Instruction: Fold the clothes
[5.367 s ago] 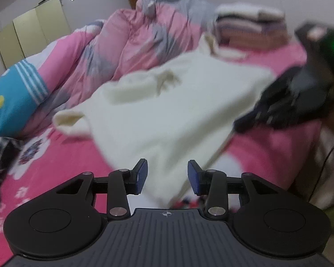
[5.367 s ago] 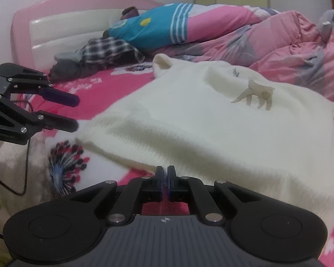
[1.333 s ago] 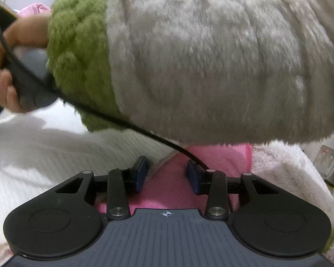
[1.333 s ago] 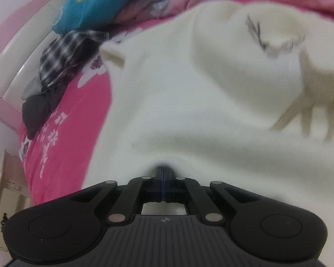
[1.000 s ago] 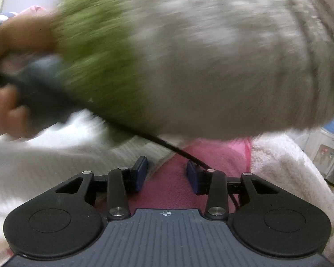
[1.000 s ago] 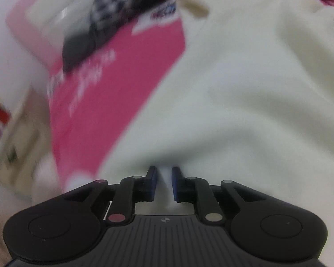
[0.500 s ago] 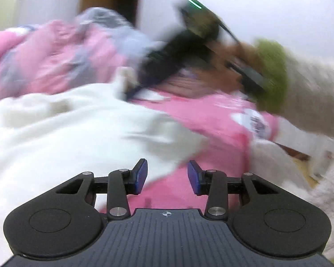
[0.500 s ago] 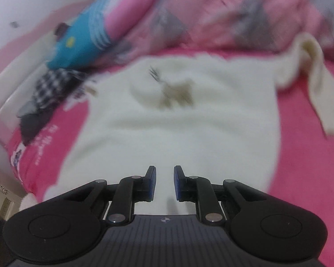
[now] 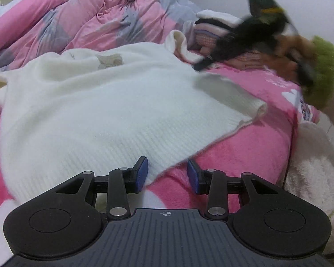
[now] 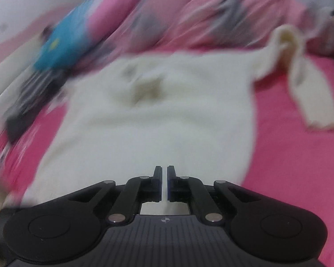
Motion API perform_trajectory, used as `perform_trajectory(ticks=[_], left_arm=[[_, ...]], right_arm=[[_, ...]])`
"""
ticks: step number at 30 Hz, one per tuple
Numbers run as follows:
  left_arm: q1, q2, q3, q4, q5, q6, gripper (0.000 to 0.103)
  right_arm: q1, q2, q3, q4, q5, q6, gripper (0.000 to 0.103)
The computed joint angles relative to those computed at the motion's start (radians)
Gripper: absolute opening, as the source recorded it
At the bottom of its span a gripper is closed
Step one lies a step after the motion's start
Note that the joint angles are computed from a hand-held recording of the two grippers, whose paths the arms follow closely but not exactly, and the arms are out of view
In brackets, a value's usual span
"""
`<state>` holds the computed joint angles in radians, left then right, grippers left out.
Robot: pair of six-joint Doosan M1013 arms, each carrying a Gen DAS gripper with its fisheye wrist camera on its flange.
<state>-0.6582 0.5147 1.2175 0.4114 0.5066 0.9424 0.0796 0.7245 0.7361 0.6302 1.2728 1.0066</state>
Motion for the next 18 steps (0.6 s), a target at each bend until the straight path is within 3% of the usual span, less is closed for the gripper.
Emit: perform_trajectory(ticks=[3, 6, 9, 11, 13, 16, 18], left_arm=[[0.002, 0.001, -0.006, -0.012, 0.009, 0.018, 0.039], [-0.005, 0.0, -0.01, 0.005, 0.029, 0.022, 0.039], [-0.007, 0.0, -0.011, 0.006, 0.032, 0.02, 0.039], [-0.006, 0.0, -0.01, 0.004, 0.029, 0.019, 0.039], [-0.005, -0.001, -0.009, 0.002, 0.027, 0.018, 0.039], [-0.004, -0.003, -0.007, -0.002, 0.023, 0.016, 0.039], [-0.002, -0.002, -0.011, -0.014, 0.028, 0.017, 0.039]], right_arm=[[0.021, 0.027, -0.017, -0.126, -0.034, 0.041, 0.0], [-0.016, 0.064, -0.054, 0.006, -0.085, 0.239, 0.0], [-0.021, -0.01, 0.058, -0.014, -0.259, 0.258, 0.003], [-0.039, -0.07, 0.155, 0.017, -0.302, 0.246, 0.013], [-0.071, -0.119, 0.25, 0.116, -0.298, 0.236, 0.03], [-0.12, -0.161, 0.362, 0.264, -0.241, 0.28, 0.041], [-0.14, -0.163, 0.412, 0.361, -0.188, 0.31, 0.041]])
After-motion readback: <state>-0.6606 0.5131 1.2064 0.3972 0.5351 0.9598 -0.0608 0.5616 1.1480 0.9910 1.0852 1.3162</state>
